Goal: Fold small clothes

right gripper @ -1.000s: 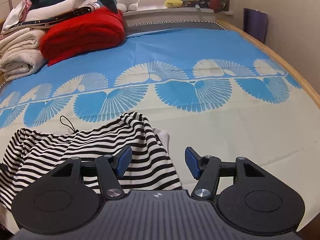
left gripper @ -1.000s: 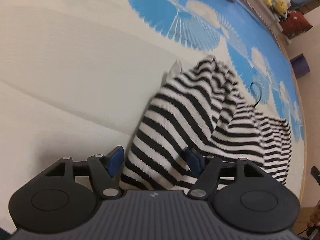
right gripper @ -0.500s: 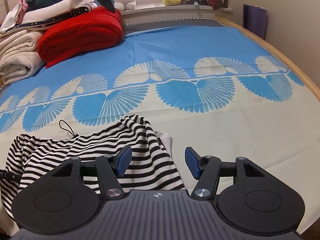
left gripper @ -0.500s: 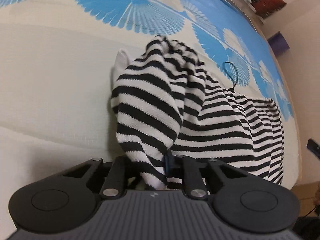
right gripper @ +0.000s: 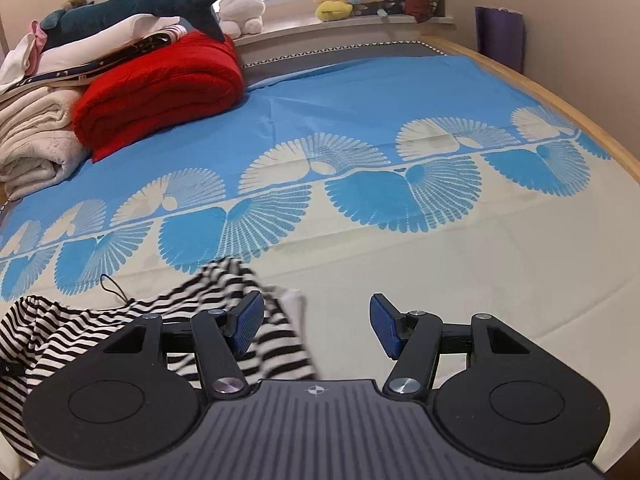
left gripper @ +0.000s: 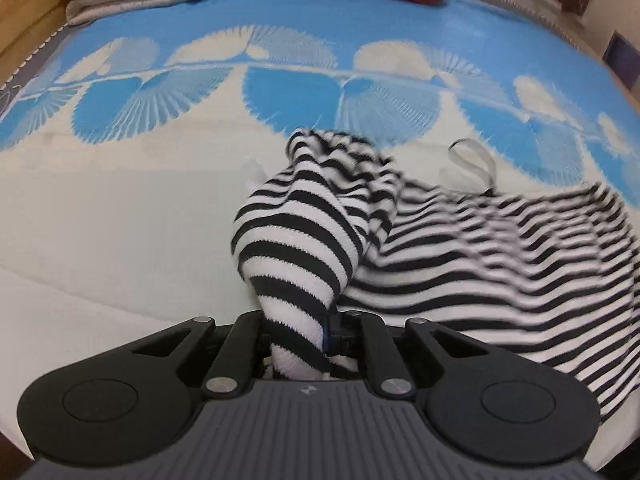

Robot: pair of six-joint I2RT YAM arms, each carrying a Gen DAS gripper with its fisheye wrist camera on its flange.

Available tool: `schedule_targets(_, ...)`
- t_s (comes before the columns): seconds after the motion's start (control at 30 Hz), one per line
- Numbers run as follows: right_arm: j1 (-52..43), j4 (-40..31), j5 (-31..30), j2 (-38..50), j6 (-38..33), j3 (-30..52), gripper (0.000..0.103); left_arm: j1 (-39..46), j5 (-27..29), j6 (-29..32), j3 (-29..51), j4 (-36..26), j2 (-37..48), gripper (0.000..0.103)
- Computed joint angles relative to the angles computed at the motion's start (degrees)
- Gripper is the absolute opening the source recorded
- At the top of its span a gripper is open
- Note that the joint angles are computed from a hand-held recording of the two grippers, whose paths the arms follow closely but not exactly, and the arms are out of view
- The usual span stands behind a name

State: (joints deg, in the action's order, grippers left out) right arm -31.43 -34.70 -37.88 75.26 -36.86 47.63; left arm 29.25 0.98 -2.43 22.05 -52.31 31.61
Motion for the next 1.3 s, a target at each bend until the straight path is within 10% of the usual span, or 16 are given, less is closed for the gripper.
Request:
schedule_targets(0.2, -2.08, -0.61, -1.72, 0.03, -2.55, 1.0, 0.061, -7.16, 10.57, -14.09, 5.73, 0.35, -1.14, 0.01)
schedule_targets(0.5, -7.32, -2.62, -4.16, 5.16, -2.91, 6.24, 0.061, -56.28, -6.52, -46.4, 11.44, 25.3, 22.4, 0.01)
schedule_targets(0.7, -9.28, -2.98, -4.55, 7.77, -2.99, 8.63, 0.061, -69.63, -15.48, -51.55, 23.76, 30.97, 46.93, 0.018)
schedule_targets(0.87, -9.29, -3.12, -3.87, 9.02, -2.63, 9.46, 0.061, -72.38, -15.73, -46.47, 18.52, 39.16, 39.09, 0.053)
schedule_targets(1.3, -5.35, -7.07, -7.03, 4.39, -0.91, 5.72, 0.055, -68.21, -32.96, -49.18, 10.53, 10.32, 11.9, 0.047)
